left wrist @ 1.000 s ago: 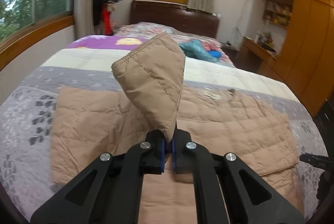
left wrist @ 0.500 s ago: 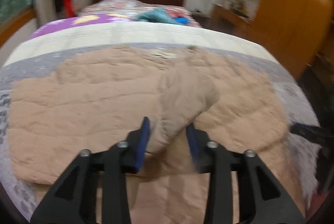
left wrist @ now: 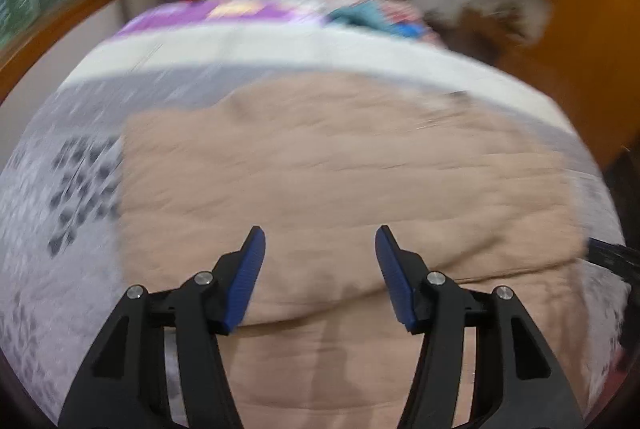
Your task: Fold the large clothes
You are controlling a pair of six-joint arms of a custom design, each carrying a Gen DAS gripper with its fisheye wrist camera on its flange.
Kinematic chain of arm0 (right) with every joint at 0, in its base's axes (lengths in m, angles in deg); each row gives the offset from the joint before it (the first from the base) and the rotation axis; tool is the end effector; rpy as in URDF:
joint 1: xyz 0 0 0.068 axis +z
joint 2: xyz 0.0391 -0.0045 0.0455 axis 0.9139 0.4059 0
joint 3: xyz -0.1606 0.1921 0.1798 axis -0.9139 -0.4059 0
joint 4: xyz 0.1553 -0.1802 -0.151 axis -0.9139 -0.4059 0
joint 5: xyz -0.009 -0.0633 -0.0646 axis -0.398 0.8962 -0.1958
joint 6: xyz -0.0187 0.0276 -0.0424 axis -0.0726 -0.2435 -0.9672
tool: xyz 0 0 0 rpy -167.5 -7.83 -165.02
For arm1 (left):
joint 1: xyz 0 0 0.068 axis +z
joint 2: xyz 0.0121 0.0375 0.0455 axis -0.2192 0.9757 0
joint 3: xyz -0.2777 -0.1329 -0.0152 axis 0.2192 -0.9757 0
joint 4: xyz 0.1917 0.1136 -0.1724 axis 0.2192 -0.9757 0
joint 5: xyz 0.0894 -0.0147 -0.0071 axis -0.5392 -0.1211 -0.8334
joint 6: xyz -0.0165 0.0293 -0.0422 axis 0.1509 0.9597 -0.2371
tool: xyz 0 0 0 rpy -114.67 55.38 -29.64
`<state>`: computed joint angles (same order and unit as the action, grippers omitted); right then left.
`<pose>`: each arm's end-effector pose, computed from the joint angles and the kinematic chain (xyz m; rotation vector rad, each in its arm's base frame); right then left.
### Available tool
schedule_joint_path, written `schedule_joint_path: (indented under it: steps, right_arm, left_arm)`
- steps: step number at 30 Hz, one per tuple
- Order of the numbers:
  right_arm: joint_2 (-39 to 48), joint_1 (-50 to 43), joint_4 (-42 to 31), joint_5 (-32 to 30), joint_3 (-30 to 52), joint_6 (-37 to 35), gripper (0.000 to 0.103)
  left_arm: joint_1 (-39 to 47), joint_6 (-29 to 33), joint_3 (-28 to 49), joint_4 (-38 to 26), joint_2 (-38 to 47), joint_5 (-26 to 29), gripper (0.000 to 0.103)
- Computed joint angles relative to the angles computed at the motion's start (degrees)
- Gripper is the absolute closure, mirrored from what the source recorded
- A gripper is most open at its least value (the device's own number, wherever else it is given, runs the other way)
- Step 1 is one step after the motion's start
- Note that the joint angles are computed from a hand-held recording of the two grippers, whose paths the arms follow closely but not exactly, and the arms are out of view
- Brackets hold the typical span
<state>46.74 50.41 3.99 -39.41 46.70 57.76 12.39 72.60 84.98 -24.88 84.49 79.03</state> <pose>0.2370 -0.0479 0.1597 -0.3138 2.6470 0.5430 0.2275 0.0966 0.1482 -0.2498 2.5236 -0.0897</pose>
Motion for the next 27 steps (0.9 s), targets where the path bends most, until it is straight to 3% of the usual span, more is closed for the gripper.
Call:
schedule_joint_path:
  steps: [5,12,14,15,18,19,27]
  right_arm:
    - [2.31,14.94,0.57,3.73,3.84,11.42,0.048]
    - [10.80,24.88,2.41,3.53,9.93,21.00,0.048]
    - [14.01,26.63,3.02,3.69,11.70,22.54,0.052]
    - [16.13,27.33,3.13,3.14,12.83,23.22,0.058]
    - [20.11,28.70,3.50,1.03,14.66,23.30,0.084]
    - [19.81,29.07,3.88,1.38,14.36,23.07,0.088]
    - [5.75,20.99,0.77,-3.34,10.44,16.57,0.092]
  left_arm:
    - [2.40,-0.91,2.54,2.34,9.92,-0.78,0.054]
    - [-0.34,-2.14,2.03,6.40,12.83,-2.80,0.054]
    - [-0.14,-2.25,2.20,6.70,13.35,-2.20,0.054]
    - [0.24,-1.94,1.67,6.57,12.77,-1.86,0.054]
    - [1.53,-1.35,1.69,4.95,11.60,0.01,0.054]
    - [2.42,-1.04,1.63,4.00,10.66,1.23,0.054]
    - [11.21,0.37,2.26,-2.65,-1.01,11.93,0.054]
